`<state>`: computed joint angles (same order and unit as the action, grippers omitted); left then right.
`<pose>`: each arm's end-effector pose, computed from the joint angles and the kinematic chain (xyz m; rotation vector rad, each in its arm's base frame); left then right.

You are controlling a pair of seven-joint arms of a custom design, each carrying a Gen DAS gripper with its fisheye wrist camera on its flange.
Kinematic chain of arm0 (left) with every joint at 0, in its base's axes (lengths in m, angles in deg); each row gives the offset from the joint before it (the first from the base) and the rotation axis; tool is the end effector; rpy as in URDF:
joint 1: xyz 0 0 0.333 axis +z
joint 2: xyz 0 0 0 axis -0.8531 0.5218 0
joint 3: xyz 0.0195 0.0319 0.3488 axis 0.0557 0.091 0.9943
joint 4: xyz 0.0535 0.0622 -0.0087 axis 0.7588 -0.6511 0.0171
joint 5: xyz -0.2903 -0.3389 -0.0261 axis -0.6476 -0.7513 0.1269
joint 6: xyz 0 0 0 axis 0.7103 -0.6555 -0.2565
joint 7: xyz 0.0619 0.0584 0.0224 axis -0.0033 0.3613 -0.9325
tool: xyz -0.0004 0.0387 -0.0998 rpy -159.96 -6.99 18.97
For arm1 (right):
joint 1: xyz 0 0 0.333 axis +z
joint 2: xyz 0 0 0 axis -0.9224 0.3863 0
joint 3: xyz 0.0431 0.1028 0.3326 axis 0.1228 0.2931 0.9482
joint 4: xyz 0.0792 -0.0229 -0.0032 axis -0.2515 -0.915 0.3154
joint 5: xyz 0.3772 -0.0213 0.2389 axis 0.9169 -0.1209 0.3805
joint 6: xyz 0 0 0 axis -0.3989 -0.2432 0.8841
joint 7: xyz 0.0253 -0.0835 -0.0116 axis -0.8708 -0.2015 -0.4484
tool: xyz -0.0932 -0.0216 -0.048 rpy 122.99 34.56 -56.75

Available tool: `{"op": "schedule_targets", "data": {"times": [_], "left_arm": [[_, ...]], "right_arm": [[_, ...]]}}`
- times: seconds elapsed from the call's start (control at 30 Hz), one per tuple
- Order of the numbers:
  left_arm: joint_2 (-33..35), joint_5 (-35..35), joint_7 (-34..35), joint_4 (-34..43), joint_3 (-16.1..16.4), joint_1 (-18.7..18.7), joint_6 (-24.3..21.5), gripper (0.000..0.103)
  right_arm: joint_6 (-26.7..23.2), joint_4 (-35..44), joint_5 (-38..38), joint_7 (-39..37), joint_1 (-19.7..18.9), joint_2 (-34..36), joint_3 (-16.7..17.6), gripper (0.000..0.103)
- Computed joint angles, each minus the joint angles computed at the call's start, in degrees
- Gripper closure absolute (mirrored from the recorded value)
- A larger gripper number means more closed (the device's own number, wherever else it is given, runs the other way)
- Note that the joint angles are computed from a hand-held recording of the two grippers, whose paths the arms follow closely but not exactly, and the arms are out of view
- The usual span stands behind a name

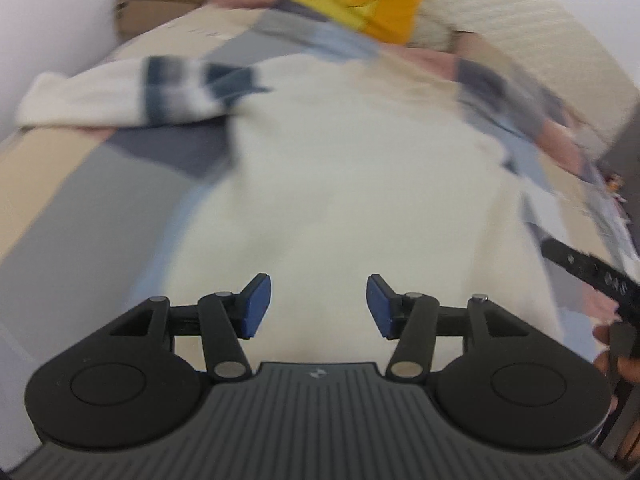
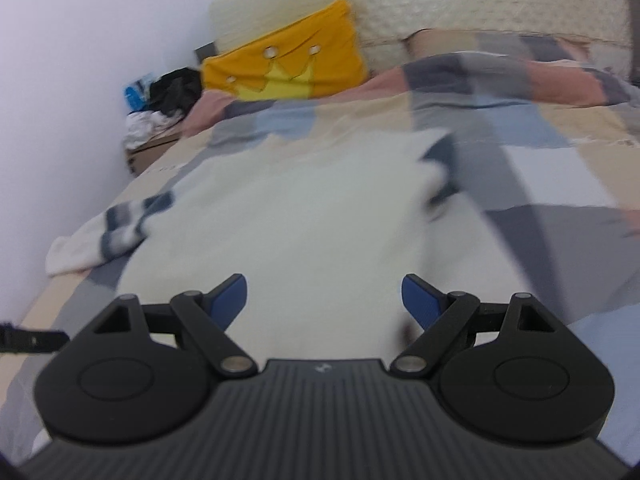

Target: Fold large clothes

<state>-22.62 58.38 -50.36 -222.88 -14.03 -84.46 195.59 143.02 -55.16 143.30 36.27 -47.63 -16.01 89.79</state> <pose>0.3493 -0.3853 0.4701 -2.3269 1.0444 -0.7211 0.5823 0.2314 0.4511 -1.8269 1.0415 -0.2755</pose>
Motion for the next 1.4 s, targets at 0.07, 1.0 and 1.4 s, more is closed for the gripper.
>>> {"op": "schedule_targets", "data": {"times": [0.07,1.0,1.4], "left_arm": [[4.3,2.79,0.41,3.71,-0.55,0.56,0.72,0.044],[24.63,26.69,-9.02,12.24,7.66,-1.05,9.42,0.044],[25.78,28.83,-10.62,12.99,7.48,-1.99,6.54,0.044]], "right_arm": [[0.2,1.26,-4.85,4.34,-1.11,0.87,-1.13,0.017],[-23.47,16.98,-30.06,30.61,-14.72,18.34,0.02,0.084],[-17.1,16.05,-35.67,38.1,-11.35,16.7,-0.96,0.094]]}}
